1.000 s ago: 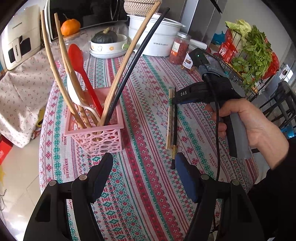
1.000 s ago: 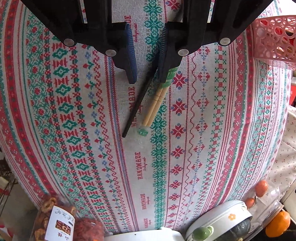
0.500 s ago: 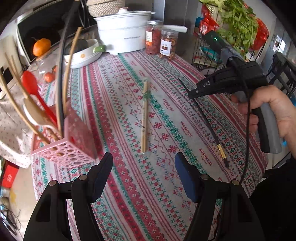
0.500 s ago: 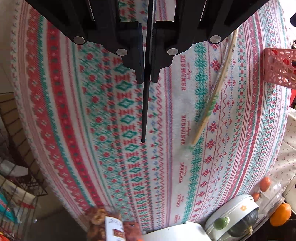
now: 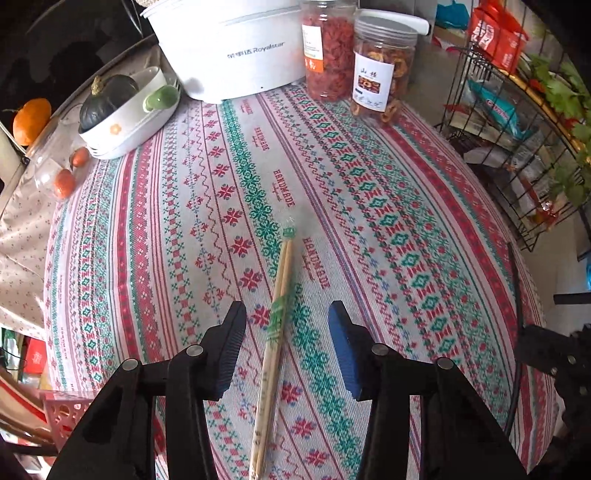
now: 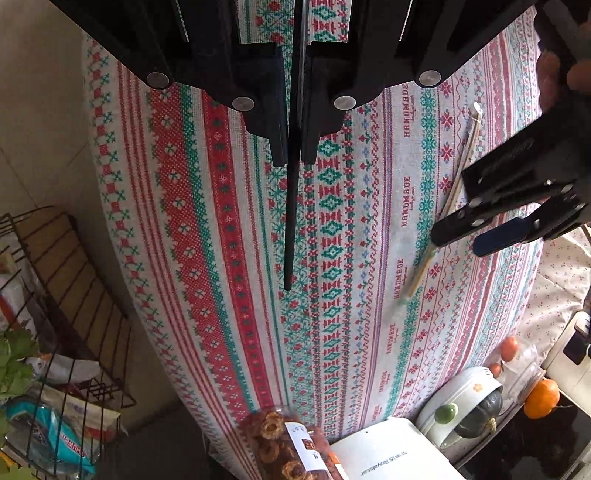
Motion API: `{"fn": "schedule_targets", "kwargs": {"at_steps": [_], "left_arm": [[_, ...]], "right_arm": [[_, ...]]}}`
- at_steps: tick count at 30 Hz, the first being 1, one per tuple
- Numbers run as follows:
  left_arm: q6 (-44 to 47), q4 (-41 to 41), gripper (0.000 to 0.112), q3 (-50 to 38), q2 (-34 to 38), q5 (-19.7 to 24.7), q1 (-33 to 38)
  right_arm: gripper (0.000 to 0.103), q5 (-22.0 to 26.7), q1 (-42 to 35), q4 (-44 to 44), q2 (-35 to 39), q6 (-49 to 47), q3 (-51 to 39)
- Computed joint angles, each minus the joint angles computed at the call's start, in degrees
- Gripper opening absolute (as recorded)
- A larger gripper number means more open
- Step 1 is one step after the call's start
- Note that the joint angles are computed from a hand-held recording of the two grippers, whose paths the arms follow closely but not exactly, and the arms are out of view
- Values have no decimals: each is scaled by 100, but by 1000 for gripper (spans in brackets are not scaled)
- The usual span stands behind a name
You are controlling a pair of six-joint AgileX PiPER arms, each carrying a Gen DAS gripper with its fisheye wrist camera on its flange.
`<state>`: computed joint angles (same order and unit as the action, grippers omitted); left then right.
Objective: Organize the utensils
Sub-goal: 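Lift the black chopstick with the right tool while the left tool grasps the plastic-wrapped chopstick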
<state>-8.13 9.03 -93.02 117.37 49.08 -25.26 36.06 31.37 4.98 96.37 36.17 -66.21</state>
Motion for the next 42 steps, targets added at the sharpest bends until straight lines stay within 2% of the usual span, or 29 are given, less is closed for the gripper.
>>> {"fn": "schedule_targets", "kwargs": {"at_steps": [5,6,7,8,10,12,14,21,27,31,34,39,42], "left_arm": [[5,178,48,-873,734,502,-74],[-52,158,47,-852,712,374,-58],[-35,97,44,-982,793,476,-39],[-2,-31,41,-1043,816,503,-2],[218,-441,16,-1234,895,703,89],[128,-309,9,-1328,929,863,4],[-5,-170,9,-1027,741,712,-75],[409,-749,9,1037,-1166,-469,-34],[1256,-1278,9,2419,-2971,-1089,132],[2115,-2006,9,3066,-3908,-1240,466],[3005,-2846,9,3469,-4484,-1308,927],[4982,-4952,9,4008,-5215,-1234,2203],[5834,-5864,9,4054,-5422,-942,3012]], "right_arm": [[5,-45,-16,65,-79,-116,52],[5,-54,-29,112,-89,-147,70],[5,-57,-33,127,-94,-155,74],[5,-66,-30,133,-105,-156,83],[5,-80,-6,121,-115,-129,84],[5,-87,30,65,-110,-69,61],[5,-115,57,13,-118,-3,51],[5,-275,251,-595,-523,660,200],[5,-318,639,-1452,-833,1500,227],[5,-295,966,-2118,-1021,2139,211],[5,-188,1264,-2704,-1128,2643,126],[5,45,1712,-3582,-1242,3167,-195],[5,211,1989,-4153,-1196,3536,-446]]}}
